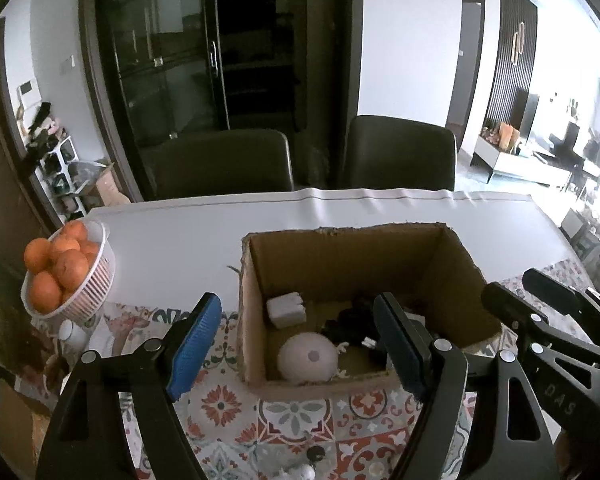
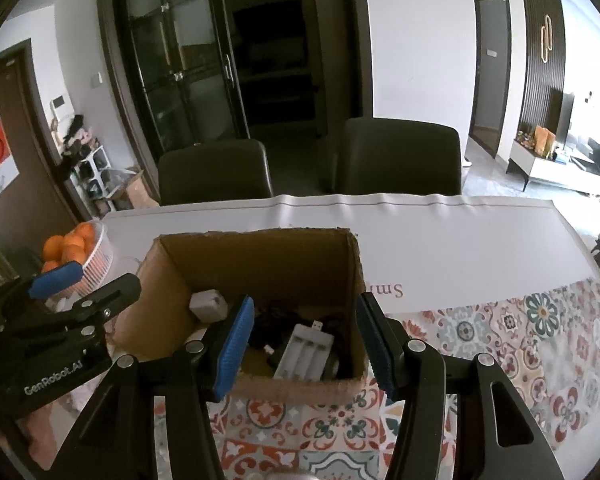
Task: Organize rigid objects
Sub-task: 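Open the left tool over the box while the right tool releases the charger inside, then withdraw both tools from the box toward the remaining items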
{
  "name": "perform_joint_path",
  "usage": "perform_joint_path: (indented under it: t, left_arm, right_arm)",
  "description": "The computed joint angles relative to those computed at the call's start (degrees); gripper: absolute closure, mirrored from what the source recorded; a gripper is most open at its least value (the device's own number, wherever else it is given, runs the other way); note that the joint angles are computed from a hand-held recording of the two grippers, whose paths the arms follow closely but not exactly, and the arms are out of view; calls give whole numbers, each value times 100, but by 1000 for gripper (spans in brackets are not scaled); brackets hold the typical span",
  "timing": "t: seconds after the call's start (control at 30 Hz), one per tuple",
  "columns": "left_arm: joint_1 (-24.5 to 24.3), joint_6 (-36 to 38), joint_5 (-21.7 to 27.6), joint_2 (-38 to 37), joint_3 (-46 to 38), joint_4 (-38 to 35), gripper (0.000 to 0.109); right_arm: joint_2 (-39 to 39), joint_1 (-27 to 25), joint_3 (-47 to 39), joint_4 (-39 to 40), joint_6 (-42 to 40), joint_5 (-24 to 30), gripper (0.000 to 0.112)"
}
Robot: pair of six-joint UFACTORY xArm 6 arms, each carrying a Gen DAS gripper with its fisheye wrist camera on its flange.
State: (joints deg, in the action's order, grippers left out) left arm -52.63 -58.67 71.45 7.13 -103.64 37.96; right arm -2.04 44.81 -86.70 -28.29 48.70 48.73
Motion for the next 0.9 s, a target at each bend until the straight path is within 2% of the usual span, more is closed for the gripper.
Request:
perform_joint_path:
  t: [0.43, 0.67, 0.9]
  left_arm:
    - [-695, -751, 168, -957, 1149, 744, 28]
    - [-1002, -1164, 304, -1384, 1759, 908, 24]
    - [-1181, -1678, 215, -1754, 2439, 760, 23]
  right_arm:
    - [-751, 621, 793, -1243, 1080, 75, 38]
    - [-1088, 1005, 1182, -1850, 1715, 410, 32]
    - [-1333, 1326, 1604, -2176, 2134, 603, 30]
